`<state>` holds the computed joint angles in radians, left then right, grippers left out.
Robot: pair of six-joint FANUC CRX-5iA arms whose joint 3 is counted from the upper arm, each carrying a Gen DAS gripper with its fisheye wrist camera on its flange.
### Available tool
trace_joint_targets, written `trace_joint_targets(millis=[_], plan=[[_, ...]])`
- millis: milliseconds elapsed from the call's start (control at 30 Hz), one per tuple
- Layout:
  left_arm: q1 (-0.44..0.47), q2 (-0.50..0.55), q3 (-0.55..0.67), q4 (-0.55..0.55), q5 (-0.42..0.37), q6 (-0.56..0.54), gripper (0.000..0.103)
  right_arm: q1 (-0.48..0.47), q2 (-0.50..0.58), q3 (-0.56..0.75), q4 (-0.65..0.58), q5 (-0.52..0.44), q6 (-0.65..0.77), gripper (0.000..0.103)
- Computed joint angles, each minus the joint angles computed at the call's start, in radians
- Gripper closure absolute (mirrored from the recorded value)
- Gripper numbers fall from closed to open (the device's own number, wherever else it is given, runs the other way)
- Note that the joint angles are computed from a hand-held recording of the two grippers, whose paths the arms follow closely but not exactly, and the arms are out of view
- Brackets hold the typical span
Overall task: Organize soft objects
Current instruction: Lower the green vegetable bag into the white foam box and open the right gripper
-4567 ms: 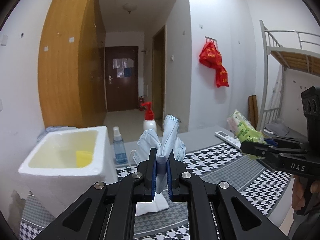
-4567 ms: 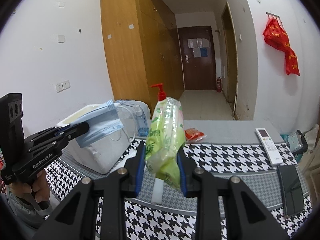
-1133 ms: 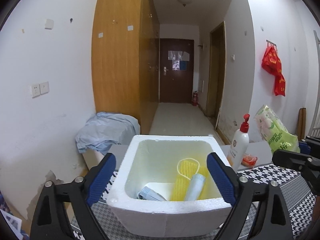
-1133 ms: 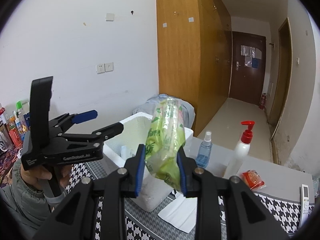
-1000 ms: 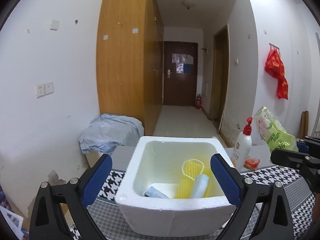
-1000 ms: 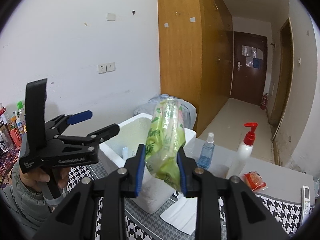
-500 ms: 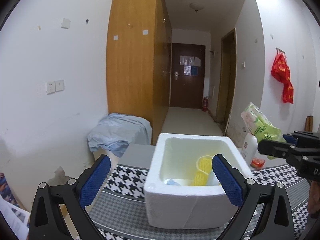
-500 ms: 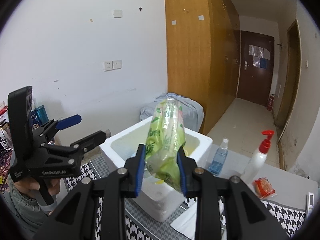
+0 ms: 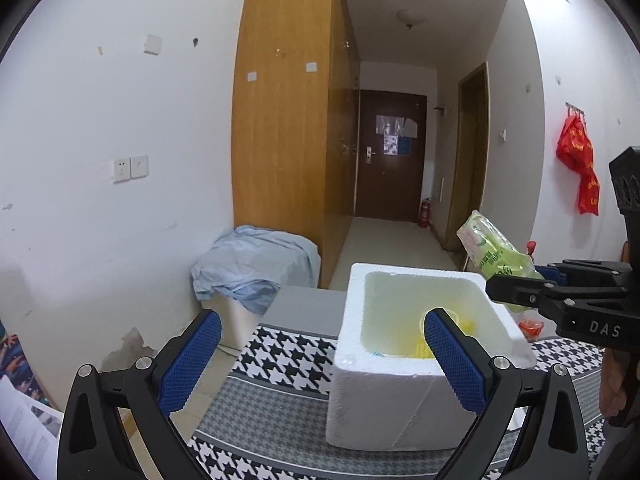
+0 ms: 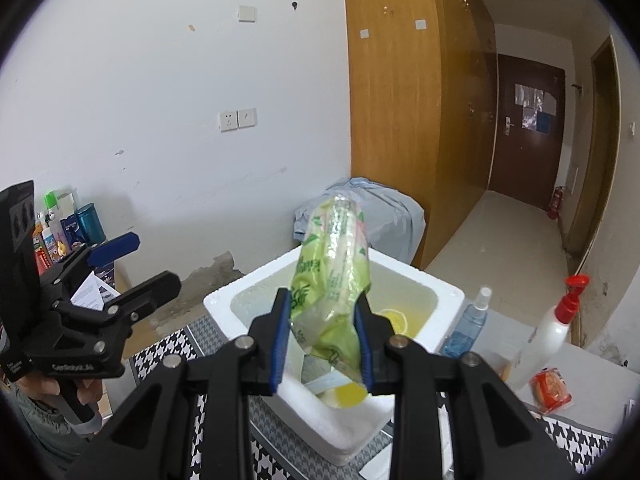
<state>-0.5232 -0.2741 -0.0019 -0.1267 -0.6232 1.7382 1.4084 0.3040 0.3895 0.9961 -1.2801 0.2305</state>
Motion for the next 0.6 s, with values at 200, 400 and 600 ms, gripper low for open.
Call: trace_joint_targets(millis=[200, 400, 600], plan=[[0.018, -0.012, -0.011, -0.003, 0.001, 0.018, 0.001, -0.021, 0.015, 0.026, -0.04, 0.017, 0.031, 0.069], [0.028, -0.015, -0.016, 0.002, -0.004, 0.009, 0.001, -0.04, 0.022, 0.039, -0.076, 0.023, 0.044, 0.068], [0.027, -0.017, -0.018, -0.003, -0.005, 0.015, 0.001, -0.052, 0.023, 0.052, -0.098, 0.048, 0.056, 0.026]])
